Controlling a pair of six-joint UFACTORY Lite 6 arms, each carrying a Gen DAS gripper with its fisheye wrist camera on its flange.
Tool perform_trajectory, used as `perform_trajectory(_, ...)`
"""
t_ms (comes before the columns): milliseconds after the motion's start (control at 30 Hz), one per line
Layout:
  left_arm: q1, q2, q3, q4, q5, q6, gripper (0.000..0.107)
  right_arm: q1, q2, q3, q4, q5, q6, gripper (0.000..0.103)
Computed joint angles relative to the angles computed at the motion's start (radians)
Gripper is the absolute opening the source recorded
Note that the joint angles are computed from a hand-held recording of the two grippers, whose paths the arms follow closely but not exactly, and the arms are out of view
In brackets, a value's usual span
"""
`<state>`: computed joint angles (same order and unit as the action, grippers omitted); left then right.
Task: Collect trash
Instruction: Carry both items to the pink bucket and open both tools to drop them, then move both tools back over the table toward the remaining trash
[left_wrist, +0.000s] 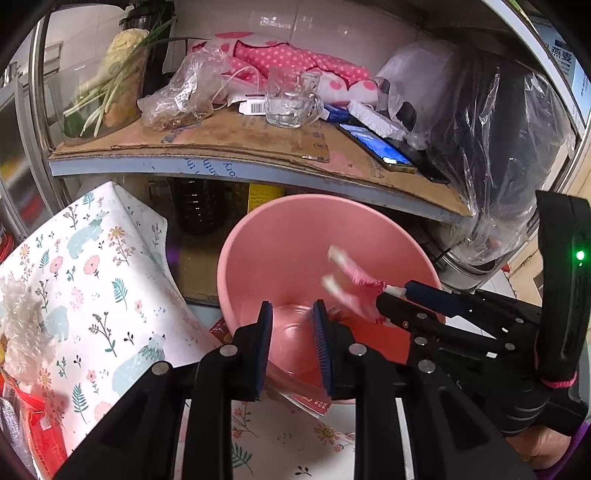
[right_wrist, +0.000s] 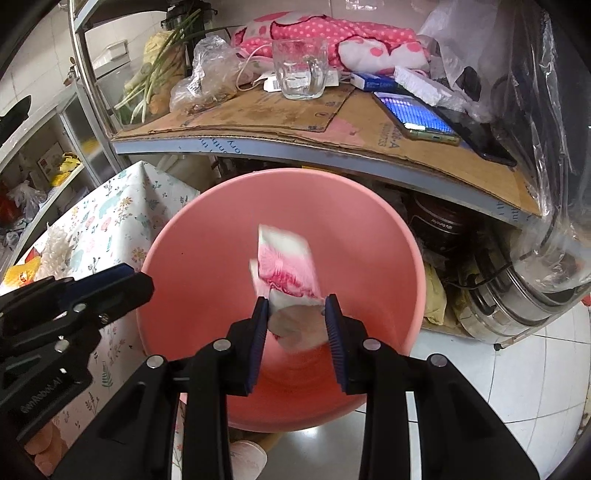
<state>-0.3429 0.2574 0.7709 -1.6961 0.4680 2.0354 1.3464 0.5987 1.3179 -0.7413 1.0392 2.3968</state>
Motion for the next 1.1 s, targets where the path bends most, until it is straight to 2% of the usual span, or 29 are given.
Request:
perform_trajectory(200,0.006,-0.058,-0.029,0.022,0.014,-0.023,0.026,0.012,-0.003,0.017,0.017,0.038,-0.003,0.032)
perform_trajectory(367,0.011,-0.120,-0.064,0.024,0.019,-0.023,0.048,0.019,-0.001,0.035,0.029,0.061,-0.008,0.036)
perform_trajectory(433,0.017,-0.150,-0.080,0.025,0.020,-0.021,0.050,0.024,0.003,0.048,0.030,0.071,-0.009,0.047)
perform_trajectory(567,0.040,-0.213,-0.110,0.068,0.029,-0.065,0.051,0.038,0.025,0.104,0.040,0.122,-0.037,0.047)
perform_trajectory(900,0.184,-0.419,-0.202,0.225,0.104,-0.177,0.052,0.073,0.128,0.365,0.026,0.308,-0.157,0.047)
perform_trajectory(1100,0.356,-0.479,-0.220,0.325,0.178,-0.200,0.052,0.082,0.272,0.637,-0.001,0.402,-0.275,0.048)
